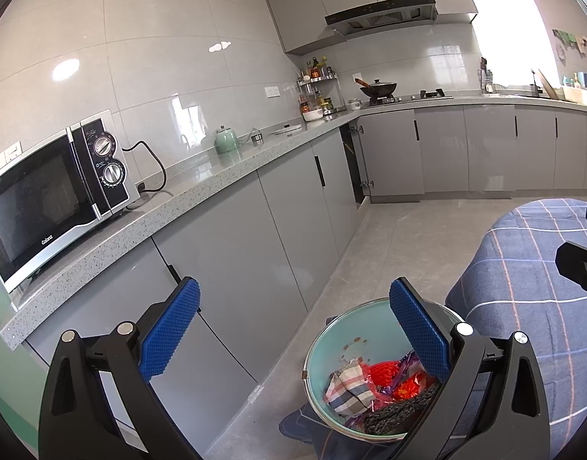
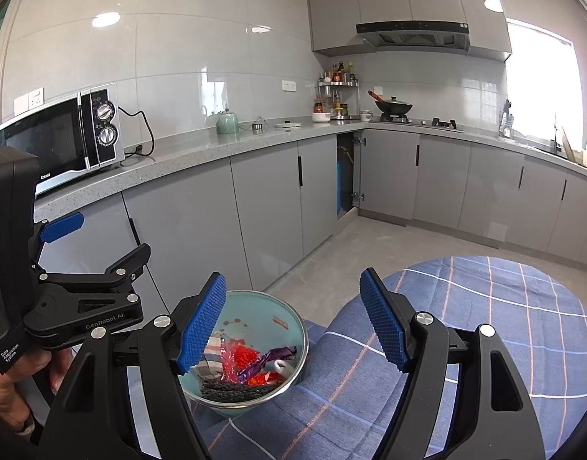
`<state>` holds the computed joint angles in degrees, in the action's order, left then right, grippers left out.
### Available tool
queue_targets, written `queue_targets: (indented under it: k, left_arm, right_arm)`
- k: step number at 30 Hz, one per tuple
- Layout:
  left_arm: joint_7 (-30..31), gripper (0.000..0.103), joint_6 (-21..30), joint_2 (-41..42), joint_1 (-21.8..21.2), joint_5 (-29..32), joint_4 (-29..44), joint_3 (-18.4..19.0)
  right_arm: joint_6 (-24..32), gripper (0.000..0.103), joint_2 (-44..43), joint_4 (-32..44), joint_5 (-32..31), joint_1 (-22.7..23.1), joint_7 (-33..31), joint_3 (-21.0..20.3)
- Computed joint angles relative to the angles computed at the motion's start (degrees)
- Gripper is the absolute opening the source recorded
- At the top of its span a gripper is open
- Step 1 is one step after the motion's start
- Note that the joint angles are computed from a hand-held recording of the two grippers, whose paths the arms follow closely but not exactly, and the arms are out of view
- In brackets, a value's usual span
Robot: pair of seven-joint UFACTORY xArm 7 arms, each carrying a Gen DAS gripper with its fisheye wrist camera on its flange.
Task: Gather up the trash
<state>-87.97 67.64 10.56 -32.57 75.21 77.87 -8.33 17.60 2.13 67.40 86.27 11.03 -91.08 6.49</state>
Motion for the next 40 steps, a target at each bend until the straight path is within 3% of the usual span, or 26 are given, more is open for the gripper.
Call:
queue_targets:
  k: [30,40]
  left_arm:
    - [-1.2,0.097,3.7,1.1,-0.3,-2.1,1.3,0.7]
    - [-1.8,0.097,2.3,0.3,0.2,-1.7,0.6,0.4]
  right_arm:
    - [-0.1,0.074,0.0,0.0,-0.2,-0.1,0.1,0.0]
    - [0.0,0.074,0.0,-0.1,-0.3,-0.2,0.3,-0.1]
